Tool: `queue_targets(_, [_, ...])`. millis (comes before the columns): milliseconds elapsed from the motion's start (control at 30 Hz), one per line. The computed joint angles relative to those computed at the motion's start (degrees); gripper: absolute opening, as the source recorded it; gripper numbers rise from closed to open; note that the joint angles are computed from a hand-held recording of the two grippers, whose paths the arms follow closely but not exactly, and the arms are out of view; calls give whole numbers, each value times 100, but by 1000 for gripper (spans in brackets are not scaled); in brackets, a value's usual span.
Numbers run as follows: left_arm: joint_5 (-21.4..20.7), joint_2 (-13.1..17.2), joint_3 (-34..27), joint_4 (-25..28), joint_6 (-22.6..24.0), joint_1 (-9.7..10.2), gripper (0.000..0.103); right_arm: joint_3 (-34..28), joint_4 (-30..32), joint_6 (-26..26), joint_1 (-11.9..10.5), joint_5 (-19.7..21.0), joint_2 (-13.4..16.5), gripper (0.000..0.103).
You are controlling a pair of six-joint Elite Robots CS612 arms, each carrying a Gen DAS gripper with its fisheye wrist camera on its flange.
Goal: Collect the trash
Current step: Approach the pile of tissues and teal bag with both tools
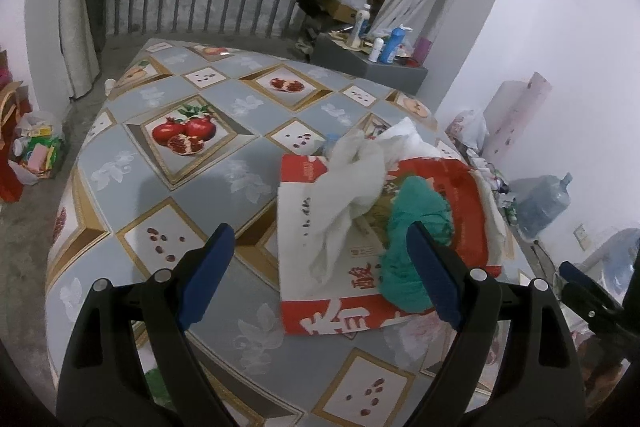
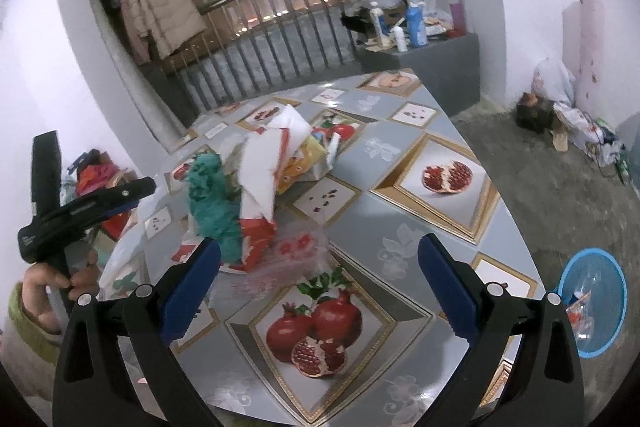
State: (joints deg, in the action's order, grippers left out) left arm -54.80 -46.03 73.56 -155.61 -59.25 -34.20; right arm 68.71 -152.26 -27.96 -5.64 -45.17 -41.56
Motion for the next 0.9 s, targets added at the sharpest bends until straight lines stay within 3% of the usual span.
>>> queue_targets(367, [381, -161, 262, 269, -172, -4, 83, 247, 2, -748, 87, 575, -155, 95])
queue_targets(667, [469, -289, 567, 390, -448, 20, 83, 237, 247, -1211, 295, 583, -173, 87])
queue_targets(900, [583, -355, 709, 515, -533, 45, 83, 0, 478, -1223, 433, 471, -32, 84])
